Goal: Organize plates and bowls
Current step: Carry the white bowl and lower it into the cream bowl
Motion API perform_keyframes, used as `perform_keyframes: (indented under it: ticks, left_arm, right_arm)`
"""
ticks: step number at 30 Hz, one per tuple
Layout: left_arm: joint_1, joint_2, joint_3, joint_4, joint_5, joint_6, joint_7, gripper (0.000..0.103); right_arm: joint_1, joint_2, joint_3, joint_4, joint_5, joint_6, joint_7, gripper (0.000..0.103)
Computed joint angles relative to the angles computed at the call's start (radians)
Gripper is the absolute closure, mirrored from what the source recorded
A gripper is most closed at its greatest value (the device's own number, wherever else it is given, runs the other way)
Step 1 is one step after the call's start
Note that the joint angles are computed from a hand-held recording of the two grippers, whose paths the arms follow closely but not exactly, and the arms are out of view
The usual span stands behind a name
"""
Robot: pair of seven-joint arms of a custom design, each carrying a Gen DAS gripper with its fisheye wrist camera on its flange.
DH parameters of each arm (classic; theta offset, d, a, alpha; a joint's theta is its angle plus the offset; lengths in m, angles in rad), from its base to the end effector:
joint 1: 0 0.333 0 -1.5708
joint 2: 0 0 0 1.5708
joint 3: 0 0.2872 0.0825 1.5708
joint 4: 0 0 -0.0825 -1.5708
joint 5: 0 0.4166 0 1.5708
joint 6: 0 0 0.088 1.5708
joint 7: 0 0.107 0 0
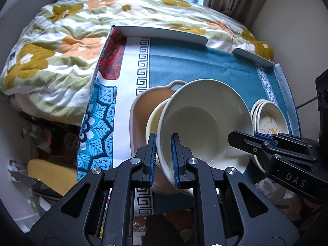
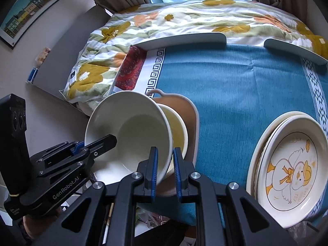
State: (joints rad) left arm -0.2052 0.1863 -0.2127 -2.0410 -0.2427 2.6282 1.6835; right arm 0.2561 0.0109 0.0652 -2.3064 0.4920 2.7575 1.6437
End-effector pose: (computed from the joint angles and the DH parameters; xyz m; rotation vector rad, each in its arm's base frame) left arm 0.5856 -0.2505 0.3487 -1.7376 2.4357 -0.6678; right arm 0.5464 0.1612 0.3340 -1.6959 2.0100 -0.0057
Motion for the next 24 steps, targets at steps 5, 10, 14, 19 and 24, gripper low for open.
perform_keyframes:
  ticks: [5, 10, 14, 19, 24]
  left_arm:
    - [0.002, 0.025, 0.001, 0.02, 0.001, -0.022, 0.012, 0.091]
    - [-0.003, 0.044, 0.007, 0.035, 0.026, -0.029, 0.004, 0.091]
    - [-0.01, 0.058, 0.012, 0.051, 0.058, -0.036, -0.008, 0.091]
    - [-0.018, 0.071, 0.014, 0.065, 0.092, -0.042, -0.016, 0.091]
    - [-0.027, 0.078, 0.019, 0.073, 0.127, -0.038, -0.031, 0.091]
  right_arm:
    - [-0.003, 0.012, 0.0, 0.009, -0.028, -0.008, 0.031, 0.089]
    - [-0.007, 0.033, 0.007, 0.025, -0.041, -0.009, 0.044, 0.089]
    - [-0.013, 0.047, 0.012, 0.032, -0.051, -0.013, 0.055, 0.089]
    - [-0.02, 0.054, 0.016, 0.038, -0.053, -0.024, 0.068, 0.089]
    - [-0.025, 0.058, 0.017, 0.038, -0.052, -0.027, 0.074, 0.089]
